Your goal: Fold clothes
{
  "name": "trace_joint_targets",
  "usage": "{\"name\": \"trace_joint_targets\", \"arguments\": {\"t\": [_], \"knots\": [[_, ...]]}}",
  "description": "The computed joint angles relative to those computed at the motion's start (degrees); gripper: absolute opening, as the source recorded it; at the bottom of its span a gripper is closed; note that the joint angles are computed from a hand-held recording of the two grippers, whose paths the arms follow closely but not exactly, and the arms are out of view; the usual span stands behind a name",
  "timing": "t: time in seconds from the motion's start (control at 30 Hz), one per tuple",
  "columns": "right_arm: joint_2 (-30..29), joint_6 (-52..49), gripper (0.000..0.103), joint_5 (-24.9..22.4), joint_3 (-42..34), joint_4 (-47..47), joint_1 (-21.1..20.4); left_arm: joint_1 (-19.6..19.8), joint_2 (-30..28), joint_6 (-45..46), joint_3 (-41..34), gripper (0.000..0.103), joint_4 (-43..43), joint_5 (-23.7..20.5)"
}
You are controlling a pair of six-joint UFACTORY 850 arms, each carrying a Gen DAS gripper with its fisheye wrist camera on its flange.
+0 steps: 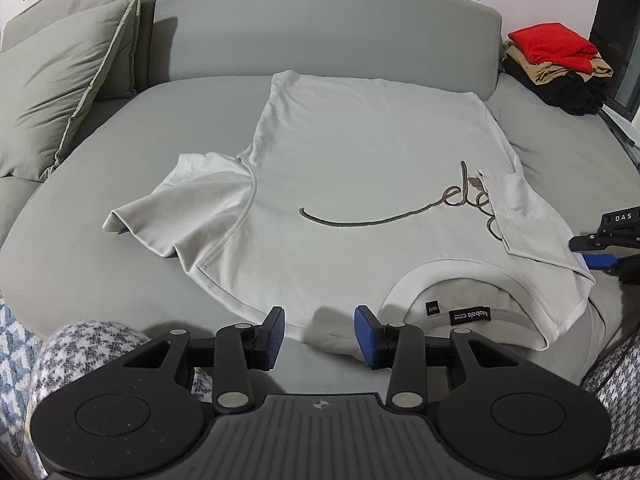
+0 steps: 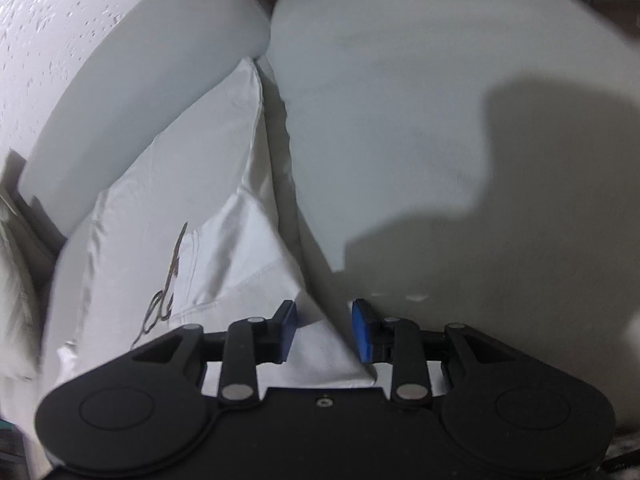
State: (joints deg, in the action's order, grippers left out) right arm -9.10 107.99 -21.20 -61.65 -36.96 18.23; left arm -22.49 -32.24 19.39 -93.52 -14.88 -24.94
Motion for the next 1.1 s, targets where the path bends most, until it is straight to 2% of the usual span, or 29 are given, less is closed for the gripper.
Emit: {"name": "trace_joint_targets", "arguments": {"t": [0.03, 0.1, 0.13, 0.2, 0.27, 0.33, 0.47, 0.63, 0.67, 0.77, 0.83, 0.87, 0.93, 1.03, 1.07, 1.1], "knots": [[0.33, 0.58, 0.027, 2.68, 1.12, 0.06, -0.42, -0.03, -0.09, 0.26, -0.04, 0.039, -0.28, -0.13], [0.36, 1.88, 0.002, 5.10, 1.90, -1.50, -0.42, -0.10, -0.19, 0.79, 0.13, 0.038, -0.86, -0.04], [0.31, 3.88, 0.002, 4.64, 1.89, -3.80, 0.02, -0.12, -0.20, 0.65, 0.27, 0.038, -0.68, 0.13], [-0.16, 6.61, 0.001, -1.58, 0.43, -7.11, 1.49, -0.11, -0.29, 0.19, 0.44, 0.038, -0.21, 0.38], [-1.19, 4.16, 0.001, -7.58, -1.59, -4.92, 2.28, -0.05, -0.59, -0.80, 0.33, 0.038, 0.66, 0.28], [-2.08, -0.28, 0.001, -8.85, -2.84, -0.63, 2.22, 0.10, -0.85, -1.76, 0.22, 0.038, 1.55, 0.17], [-3.58, -3.82, 0.002, -15.91, -6.28, 3.09, 3.57, 0.72, -0.93, -2.41, 0.27, 0.038, 2.62, 0.71], [-1.78, -0.45, 0.002, -25.85, -6.53, -2.05, 6.67, 1.59, -1.97, -3.13, -1.55, 0.038, 2.29, 0.69], [-0.97, 1.46, 0.006, -26.10, -5.79, -4.36, 7.15, 1.57, -2.41, -3.35, -2.15, 0.038, 2.54, 0.56], [1.27, 4.44, 0.007, -18.49, -2.66, -10.18, 6.96, 1.04, -3.58, -2.86, -3.61, 0.038, 2.56, 0.92], [0.73, 0.11, 0.007, -12.66, -2.31, -6.22, 5.53, 0.53, -4.58, -0.82, -4.22, 0.038, 2.29, 2.15], [-0.49, -4.03, 0.008, -12.37, -3.20, -1.57, 4.93, 0.23, -5.45, -1.35, -4.87, 0.038, 4.08, 2.01], [-2.18, -8.95, 0.003, -14.78, -4.54, 4.56, 4.80, -0.12, -7.80, -3.77, -7.68, 0.038, 9.17, -3.06], [-3.19, -12.09, 0.003, -22.26, -7.13, 6.80, 6.61, 0.72, -7.40, 2.09, -9.03, 0.032, 5.80, -9.35], [-3.36, -12.64, 0.008, -24.61, -8.00, 6.69, 7.42, 1.66, -6.91, 2.60, -8.57, 0.027, 3.00, -9.11], [-3.35, -12.54, 0.010, -26.33, -8.66, 5.78, 8.41, 2.60, -6.44, 3.12, -8.15, 0.027, 0.20, -8.93]]}}
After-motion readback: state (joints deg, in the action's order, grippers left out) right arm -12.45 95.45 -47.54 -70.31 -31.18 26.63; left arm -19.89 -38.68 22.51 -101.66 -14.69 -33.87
